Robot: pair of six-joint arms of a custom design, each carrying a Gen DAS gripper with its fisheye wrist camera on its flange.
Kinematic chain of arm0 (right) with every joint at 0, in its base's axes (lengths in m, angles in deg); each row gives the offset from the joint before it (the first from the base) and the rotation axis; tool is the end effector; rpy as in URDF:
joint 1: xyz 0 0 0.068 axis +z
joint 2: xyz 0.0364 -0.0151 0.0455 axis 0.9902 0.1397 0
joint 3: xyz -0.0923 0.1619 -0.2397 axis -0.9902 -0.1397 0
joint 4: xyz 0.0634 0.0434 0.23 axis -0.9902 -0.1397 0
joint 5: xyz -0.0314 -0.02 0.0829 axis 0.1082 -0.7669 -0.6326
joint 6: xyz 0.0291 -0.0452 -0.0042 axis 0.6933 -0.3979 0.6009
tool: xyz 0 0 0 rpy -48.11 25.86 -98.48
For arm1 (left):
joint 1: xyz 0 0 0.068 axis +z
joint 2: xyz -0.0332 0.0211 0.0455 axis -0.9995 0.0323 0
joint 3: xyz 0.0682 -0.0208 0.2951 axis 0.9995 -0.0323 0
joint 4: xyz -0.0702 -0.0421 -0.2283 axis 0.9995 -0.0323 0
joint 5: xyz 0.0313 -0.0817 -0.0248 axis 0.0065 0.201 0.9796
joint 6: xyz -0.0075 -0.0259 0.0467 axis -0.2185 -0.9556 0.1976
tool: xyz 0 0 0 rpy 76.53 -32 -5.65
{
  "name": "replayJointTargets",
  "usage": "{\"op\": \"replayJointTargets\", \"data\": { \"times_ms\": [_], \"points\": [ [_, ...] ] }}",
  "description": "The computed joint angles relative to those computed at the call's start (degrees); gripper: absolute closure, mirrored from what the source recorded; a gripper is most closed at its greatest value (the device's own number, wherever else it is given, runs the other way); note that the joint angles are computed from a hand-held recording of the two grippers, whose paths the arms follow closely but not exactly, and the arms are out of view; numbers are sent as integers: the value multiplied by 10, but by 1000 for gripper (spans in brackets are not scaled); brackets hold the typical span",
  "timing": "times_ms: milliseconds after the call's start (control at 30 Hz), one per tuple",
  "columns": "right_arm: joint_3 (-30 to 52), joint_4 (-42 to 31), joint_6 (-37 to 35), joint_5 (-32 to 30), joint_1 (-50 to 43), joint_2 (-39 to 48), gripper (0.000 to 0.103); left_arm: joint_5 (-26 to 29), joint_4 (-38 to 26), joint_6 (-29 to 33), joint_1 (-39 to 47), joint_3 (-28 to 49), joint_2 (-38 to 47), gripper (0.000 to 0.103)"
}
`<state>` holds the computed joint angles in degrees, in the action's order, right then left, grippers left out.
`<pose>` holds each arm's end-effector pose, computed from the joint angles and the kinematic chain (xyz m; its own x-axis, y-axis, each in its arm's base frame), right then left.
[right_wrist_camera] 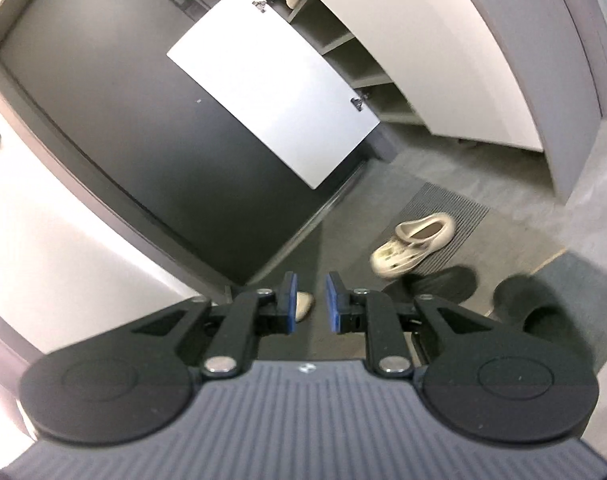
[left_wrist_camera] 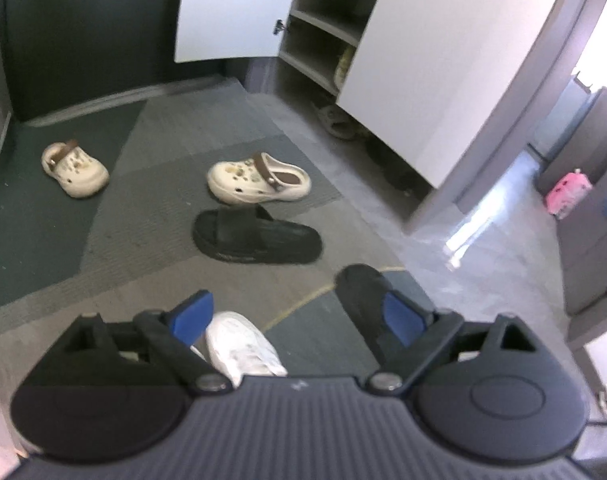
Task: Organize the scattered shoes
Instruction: 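Raise the right gripper while moving the left gripper toward another black slide, then grasp the strap of the black slide with the left gripper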
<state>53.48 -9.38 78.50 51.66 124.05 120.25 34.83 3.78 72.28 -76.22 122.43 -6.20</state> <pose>0.1509 0.1260 0.4593 -0.5998 0.5888 -0.5419 0.0135 0.6846 0.7288 0.2283 0.0333 0.4213 -0.8161 0.0344 -0.5769 0.2010 0.9528 -0.2275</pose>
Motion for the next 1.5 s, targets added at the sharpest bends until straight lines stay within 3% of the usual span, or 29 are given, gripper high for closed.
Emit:
{"op": "replayJointTargets", "data": {
  "times_ms": [67, 167, 367, 433, 733, 800, 900, 933, 967, 1100, 1267, 1500],
  "points": [
    [54, -28, 42, 63, 66, 16, 83, 1, 9, -2, -3, -6, 7, 9],
    [51, -1, 64, 133, 136, 14, 81, -20, 36, -1, -21, -28, 2, 9],
    [-58, 93, 131, 303, 266, -16, 80, -63, 59, 0, -58, -69, -5, 6],
    [-82, 102, 172, 285, 266, -27, 80, -82, 74, 8, -72, -86, -7, 6],
    [-104, 117, 200, 292, 240, -30, 80, -143, 174, 13, -118, -111, 52, 4],
    [-107, 117, 230, 281, 231, -24, 70, -158, 201, 12, -127, -108, 84, 4],
    [-106, 123, 251, 269, 220, -9, 29, -166, 226, 10, -135, -86, 146, 4],
    [-106, 126, 257, 279, 227, -4, 9, -166, 231, 13, -137, -78, 163, 4],
    [-104, 131, 263, 289, 233, 4, 2, -168, 239, 16, -138, -67, 186, 4],
    [-95, 153, 259, 259, 218, 37, 0, -185, 290, 23, -144, -20, 292, 4],
    [-72, 160, 266, 160, 158, 98, 0, -201, 348, 29, -136, 41, 417, 4],
    [-37, 173, 244, 58, 85, 168, 0, -161, 330, -13, -113, 181, 575, 4]
  ]
}}
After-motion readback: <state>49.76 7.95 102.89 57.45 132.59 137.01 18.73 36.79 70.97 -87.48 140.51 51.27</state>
